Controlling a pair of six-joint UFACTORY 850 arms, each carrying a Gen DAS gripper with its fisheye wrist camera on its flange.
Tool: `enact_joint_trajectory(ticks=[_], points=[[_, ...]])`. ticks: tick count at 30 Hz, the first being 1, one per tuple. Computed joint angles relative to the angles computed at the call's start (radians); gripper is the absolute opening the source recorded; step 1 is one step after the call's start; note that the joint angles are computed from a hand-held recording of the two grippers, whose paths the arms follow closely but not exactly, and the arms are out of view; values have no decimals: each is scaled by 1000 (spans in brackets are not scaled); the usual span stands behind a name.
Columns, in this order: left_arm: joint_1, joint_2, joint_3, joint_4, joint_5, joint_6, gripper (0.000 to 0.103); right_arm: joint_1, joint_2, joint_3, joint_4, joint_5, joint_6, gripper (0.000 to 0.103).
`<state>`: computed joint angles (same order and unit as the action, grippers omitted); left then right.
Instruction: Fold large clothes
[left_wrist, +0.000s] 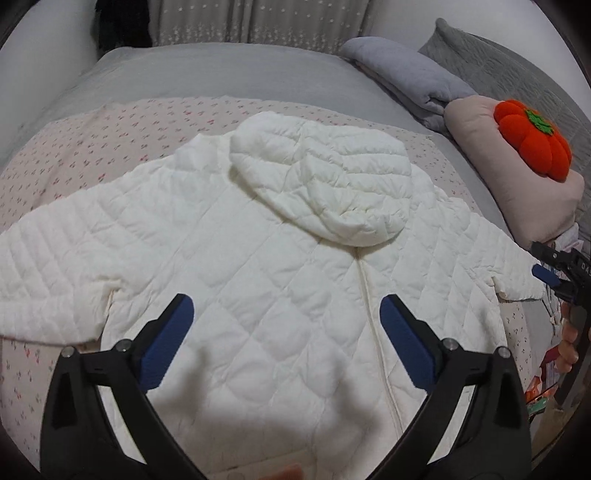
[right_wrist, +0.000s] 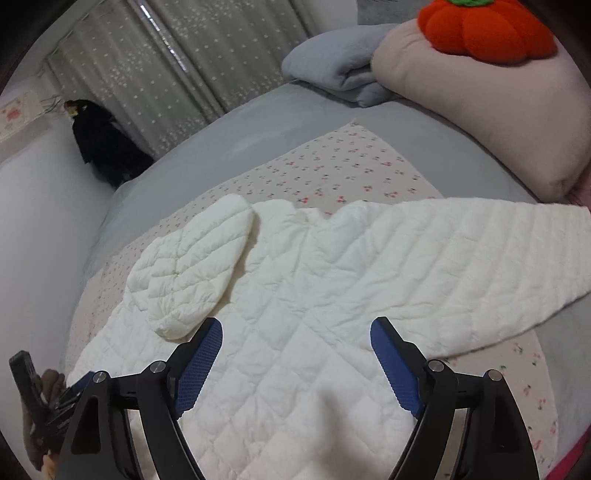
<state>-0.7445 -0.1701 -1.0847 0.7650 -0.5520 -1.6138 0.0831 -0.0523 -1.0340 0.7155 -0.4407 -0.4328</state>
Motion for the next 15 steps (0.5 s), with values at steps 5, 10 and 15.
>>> enact_joint_trajectory(ticks=[5,10,15], points=[[-16,42,92,45,45,-221,101,-74,31,52,-94,10,111,85],[-28,7,109,153,55,-348,101,-155,0,72,-268,56,341,86],[-19,2,123,164,76,-359,101,-252,-32,81,-513,114,692,86]])
